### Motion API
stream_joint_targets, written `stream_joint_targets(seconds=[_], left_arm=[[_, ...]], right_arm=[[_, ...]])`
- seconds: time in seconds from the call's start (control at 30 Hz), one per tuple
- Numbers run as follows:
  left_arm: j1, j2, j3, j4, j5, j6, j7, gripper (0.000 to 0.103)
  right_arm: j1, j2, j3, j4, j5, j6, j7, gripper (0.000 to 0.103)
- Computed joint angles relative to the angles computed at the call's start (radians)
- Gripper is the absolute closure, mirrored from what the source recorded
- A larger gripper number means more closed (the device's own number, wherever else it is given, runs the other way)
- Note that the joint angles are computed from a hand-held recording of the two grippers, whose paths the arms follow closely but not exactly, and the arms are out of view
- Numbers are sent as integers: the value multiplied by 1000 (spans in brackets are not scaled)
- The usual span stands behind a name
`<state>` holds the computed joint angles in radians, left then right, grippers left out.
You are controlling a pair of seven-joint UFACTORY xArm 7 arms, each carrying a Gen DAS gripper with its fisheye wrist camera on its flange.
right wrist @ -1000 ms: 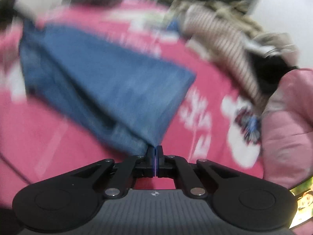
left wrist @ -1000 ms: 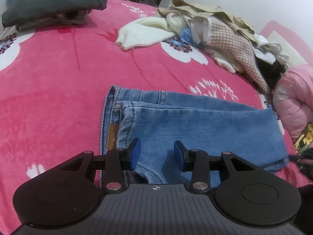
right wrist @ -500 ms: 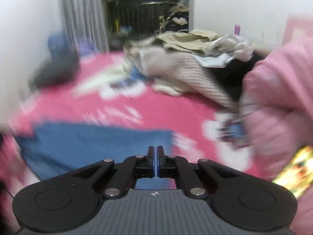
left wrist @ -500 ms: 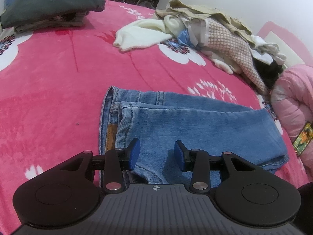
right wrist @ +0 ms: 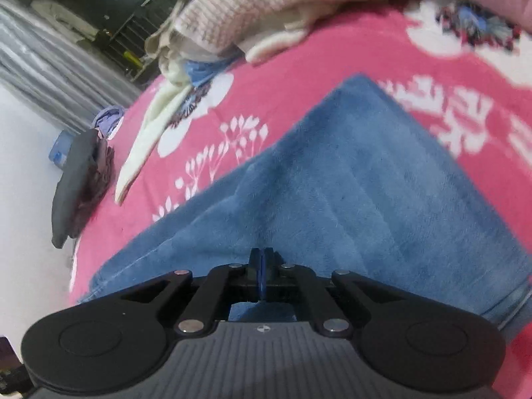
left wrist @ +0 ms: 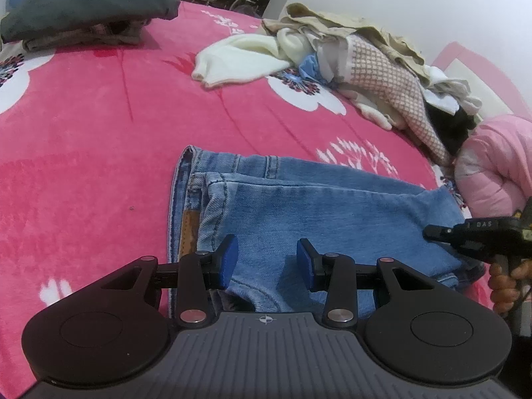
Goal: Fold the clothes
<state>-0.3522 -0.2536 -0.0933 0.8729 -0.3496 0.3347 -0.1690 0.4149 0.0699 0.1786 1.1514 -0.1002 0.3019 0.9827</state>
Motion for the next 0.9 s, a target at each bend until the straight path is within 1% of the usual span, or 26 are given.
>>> stream_joint_targets(seconds=[0.07,0.1,0.17,0.2,0.27,0.3,0.37,0.4,0.43,0.47,0.5,0.53,0.57,0.6,0.63,0.73,0.77,0.8,0.83,0.87,0.9], left_arm=[[-2,1,3,1,-6,1,3,64],[-2,1,3,1,-6,1,3,64],[-4,0,4,0,-10,-1,6,64],[-3,0,2,0,-8,-1,5,64],[1,0,-2,0,0,-1,-2,64],[2,0,-4,0,5,-1,-6,64],[5,1,-6,2,12,0,-12,64],[5,0,-6,2,14,0,-15,64],[6,0,-7,1,17,-2,-19,64],[6,0,-9,0,20,-3,-23,64],[7,0,-10,-1,24,-5,-27,64],[10,1,-14,0,32,-6,-35,64],[10,2,-14,1,36,-4,-37,64],[11,3,-15,3,41,-3,-40,63],[11,3,-15,4,45,-1,-41,63],[12,5,-16,9,56,7,-44,63],[13,5,-16,11,59,10,-47,63],[16,5,-19,14,65,15,-54,63],[23,5,-25,19,79,23,-68,63],[28,5,-30,24,93,31,-81,63],[35,5,-36,29,111,40,-97,63]], right_arm=[[7,-20,-7,-21,-65,-11,39,101],[9,-31,-7,-40,-92,-32,69,97],[9,-50,-4,-62,-168,-88,122,97],[9,-42,-2,-49,-219,-112,135,97],[18,-25,4,-18,-291,-141,123,96],[24,-14,7,0,-305,-138,93,93],[43,5,19,36,-304,-88,17,88],[52,18,28,57,-278,-30,-37,87],[63,38,39,89,-249,58,-92,87],[66,57,53,116,-263,120,-111,87],[103,65,25,129,-318,140,-92,87],[121,69,16,142,-364,161,-77,87],[148,60,-7,146,-374,167,-77,83],[134,40,8,130,-399,131,-55,83],[132,18,6,104,-415,70,-33,83],[130,-5,21,76,-415,1,-27,83],[117,-4,46,78,-398,12,-42,81],[135,15,46,91,-347,64,-89,79],[141,37,58,112,-307,128,-126,79],[152,55,61,132,-296,175,-144,79],[164,59,54,144,-322,187,-145,79]])
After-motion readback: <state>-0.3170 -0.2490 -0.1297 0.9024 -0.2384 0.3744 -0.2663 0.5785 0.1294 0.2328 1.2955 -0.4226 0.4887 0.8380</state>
